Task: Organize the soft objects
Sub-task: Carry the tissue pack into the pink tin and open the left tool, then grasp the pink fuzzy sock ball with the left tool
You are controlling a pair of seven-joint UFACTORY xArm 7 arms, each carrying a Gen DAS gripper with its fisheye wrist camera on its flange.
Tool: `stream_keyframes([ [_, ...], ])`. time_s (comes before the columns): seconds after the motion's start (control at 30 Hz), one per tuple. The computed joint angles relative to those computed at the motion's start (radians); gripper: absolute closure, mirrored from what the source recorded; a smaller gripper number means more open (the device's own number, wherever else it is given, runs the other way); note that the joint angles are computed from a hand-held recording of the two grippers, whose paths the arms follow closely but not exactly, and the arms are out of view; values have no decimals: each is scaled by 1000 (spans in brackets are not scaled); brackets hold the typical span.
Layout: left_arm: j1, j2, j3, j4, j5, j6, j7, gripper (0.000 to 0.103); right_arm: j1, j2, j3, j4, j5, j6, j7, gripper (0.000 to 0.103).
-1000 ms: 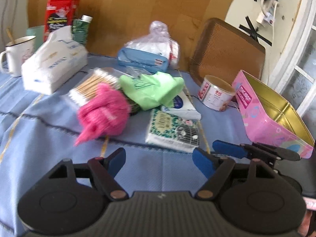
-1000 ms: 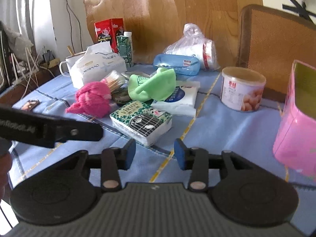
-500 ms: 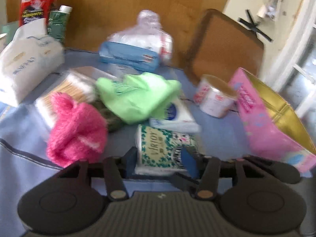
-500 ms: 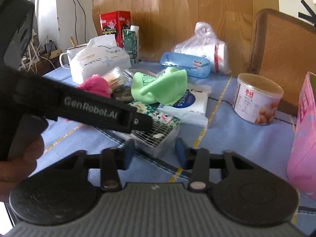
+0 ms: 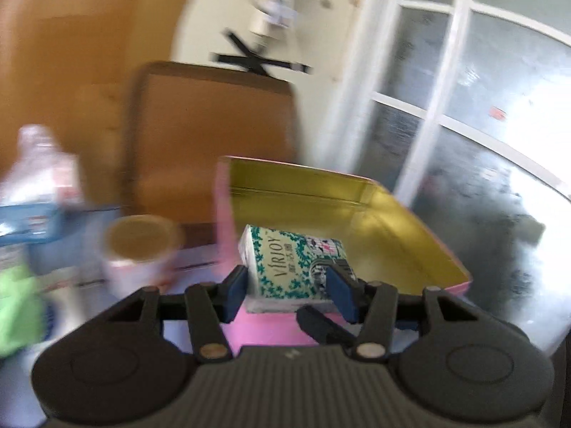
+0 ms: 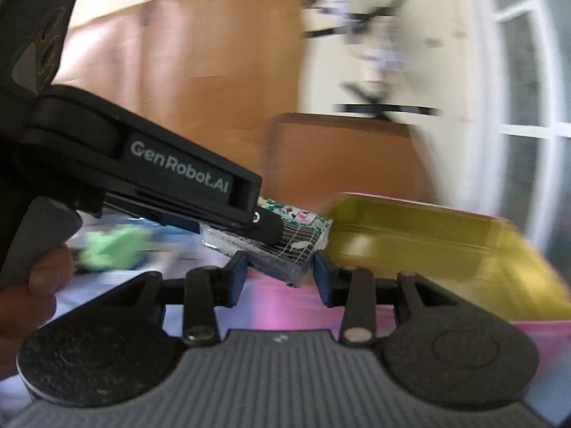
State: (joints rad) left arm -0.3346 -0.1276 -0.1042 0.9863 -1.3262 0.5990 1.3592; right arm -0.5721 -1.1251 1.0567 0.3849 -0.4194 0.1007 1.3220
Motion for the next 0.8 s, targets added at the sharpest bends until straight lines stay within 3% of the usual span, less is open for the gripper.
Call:
stream_keyframes([
  [0.1,-43,37,-52,22,0,-74,-24,52,49,-43,-43,-45,13,156,26,57],
  [0.17,-64,42,-72,15,15,-131,-36,52,84,-59,-81,-81,6,208,51,55],
  [0.3,-69,-17,-45,-46,-44,-121,33,50,160,-133,-134,-148,-4,260,140,55],
  [0.47,-7,-117,49,-138,-89,-72,82,50,104,-107,-130,-120,-64,99,216,56],
  [0.6,85,-204,145,-221,-137,-54,146,50,0,48,-75,-25,-65,-133,175,56],
  [0.73,196,-195,203,-224,-112,-124,89,50,-139,342,39,144,-96,-332,41,55],
  [0.8,240,-150,228,-191,-70,-119,19,51,-246,519,160,266,-142,-375,-56,48],
])
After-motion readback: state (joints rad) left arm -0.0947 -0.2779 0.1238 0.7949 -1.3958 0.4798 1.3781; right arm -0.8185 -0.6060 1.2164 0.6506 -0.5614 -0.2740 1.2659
